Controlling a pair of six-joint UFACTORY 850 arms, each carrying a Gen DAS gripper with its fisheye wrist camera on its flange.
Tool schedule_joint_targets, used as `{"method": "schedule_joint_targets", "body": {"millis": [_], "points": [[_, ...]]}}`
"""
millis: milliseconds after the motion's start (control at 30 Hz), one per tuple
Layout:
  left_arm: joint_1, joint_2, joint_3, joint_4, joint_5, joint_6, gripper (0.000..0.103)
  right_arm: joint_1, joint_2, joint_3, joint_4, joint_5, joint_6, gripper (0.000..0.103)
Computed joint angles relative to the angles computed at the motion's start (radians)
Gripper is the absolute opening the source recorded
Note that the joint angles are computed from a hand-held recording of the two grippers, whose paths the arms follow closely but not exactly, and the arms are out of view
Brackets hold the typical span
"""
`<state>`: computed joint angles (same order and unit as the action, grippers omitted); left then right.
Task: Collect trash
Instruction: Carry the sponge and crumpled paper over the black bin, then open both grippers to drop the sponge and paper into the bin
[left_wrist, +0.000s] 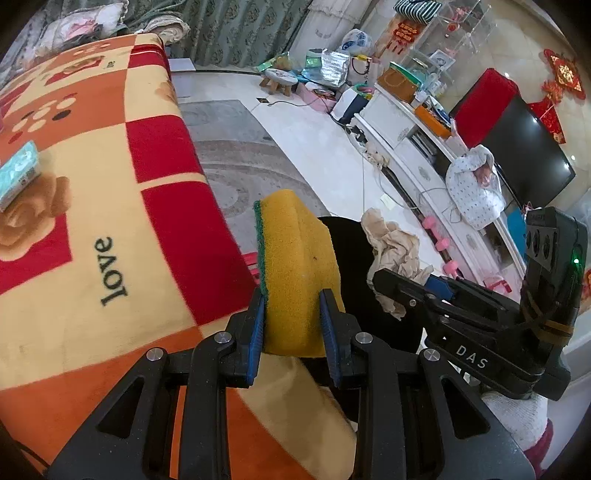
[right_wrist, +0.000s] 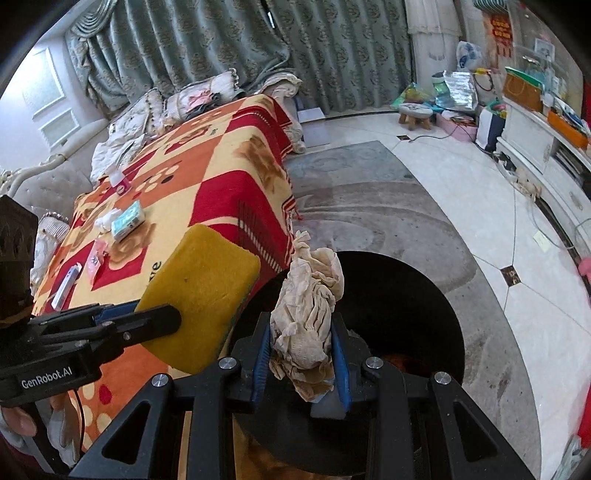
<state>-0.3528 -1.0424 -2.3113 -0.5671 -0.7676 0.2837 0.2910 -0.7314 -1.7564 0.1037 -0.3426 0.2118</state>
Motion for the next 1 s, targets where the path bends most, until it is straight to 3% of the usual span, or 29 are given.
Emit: {"method": "schedule_joint_targets", "body": {"millis": [100,200,333,600,900,1000], "points": [[0.001,-0.006,-0.006,-0.031,-0.004,0.019,0.027,-0.004,-0.004,-0.004,-0.005,-0.004,0.012,0.028],[0.002,-0.007,-0.006,-0.073,-0.014,0.045,0.031,-0.008,-0.005,-0.003,-0.028,-0.002,0.041,0.039],[0.002,-0.003,0.001,-0.078,-0.014,0.052,0.043,-0.013,-0.003,-0.003,-0.047,-0.004,0.069,0.042],[0.011,0.025,0.045,-0.073,0.004,0.049,0.044,-0.007,-0.014,-0.023,-0.046,-0.023,0.066,0.043],[0.042,0.138,0.231,-0.014,0.106,0.035,0.044,0.019,-0.041,-0.073,0.014,-0.042,-0.011,0.044],[0.067,0.178,0.301,0.040,0.151,-0.005,0.044,0.035,-0.068,-0.118,0.068,-0.062,-0.068,0.048]]}}
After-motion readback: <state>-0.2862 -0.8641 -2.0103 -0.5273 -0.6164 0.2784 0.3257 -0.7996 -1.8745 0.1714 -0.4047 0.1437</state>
